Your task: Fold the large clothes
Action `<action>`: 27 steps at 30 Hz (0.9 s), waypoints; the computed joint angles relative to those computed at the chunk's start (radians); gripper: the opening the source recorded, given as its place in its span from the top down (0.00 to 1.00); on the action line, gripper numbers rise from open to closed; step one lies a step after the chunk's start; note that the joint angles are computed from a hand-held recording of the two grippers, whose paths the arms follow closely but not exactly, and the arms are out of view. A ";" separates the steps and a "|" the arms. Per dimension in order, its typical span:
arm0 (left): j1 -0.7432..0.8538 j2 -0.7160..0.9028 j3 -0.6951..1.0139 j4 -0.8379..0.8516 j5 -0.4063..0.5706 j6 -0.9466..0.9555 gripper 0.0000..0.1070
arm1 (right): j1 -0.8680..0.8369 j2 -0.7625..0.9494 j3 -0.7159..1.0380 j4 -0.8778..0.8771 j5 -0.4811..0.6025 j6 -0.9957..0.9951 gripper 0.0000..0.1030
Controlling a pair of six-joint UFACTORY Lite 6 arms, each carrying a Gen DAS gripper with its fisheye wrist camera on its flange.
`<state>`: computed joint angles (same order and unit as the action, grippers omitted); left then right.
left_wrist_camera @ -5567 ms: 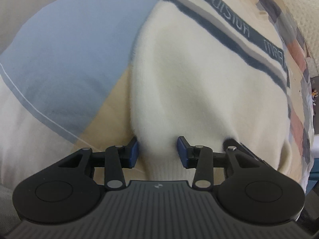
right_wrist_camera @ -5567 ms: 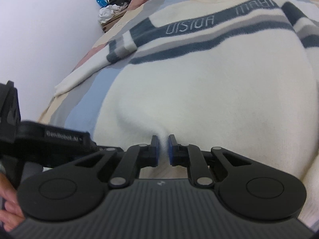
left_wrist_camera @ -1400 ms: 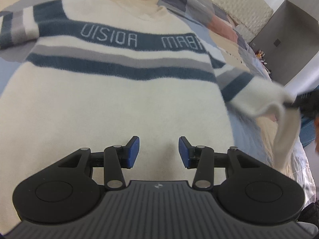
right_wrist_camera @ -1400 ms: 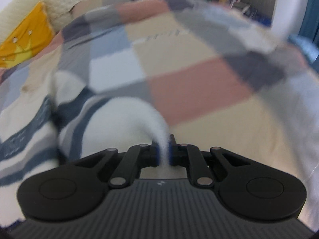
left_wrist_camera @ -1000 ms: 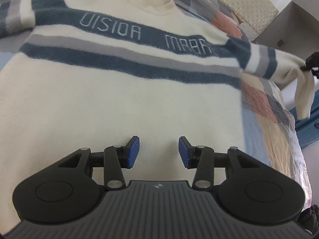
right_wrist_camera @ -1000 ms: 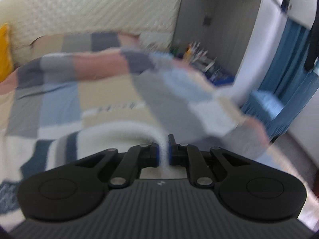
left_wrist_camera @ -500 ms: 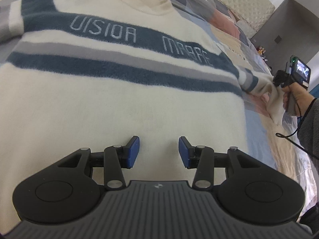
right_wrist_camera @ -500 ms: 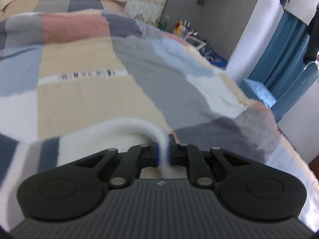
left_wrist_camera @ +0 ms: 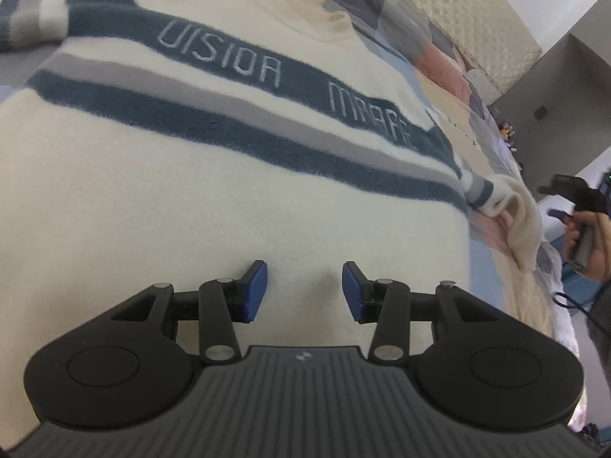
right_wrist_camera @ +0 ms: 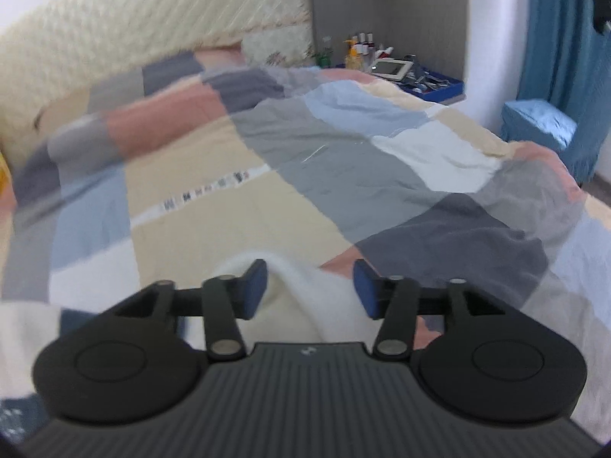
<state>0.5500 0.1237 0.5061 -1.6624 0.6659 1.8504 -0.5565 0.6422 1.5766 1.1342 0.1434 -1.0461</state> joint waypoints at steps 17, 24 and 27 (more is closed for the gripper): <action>-0.045 -0.028 -0.057 -0.161 -0.023 0.106 0.48 | -0.330 0.134 -0.244 0.811 0.376 -0.656 0.44; -0.059 -0.002 -0.053 -0.219 -0.010 0.152 0.44 | -0.262 0.160 -0.218 0.848 0.337 -0.708 0.84; -0.055 0.007 -0.047 -0.216 -0.001 0.139 0.44 | -0.246 0.102 -0.252 0.972 0.283 -0.876 0.90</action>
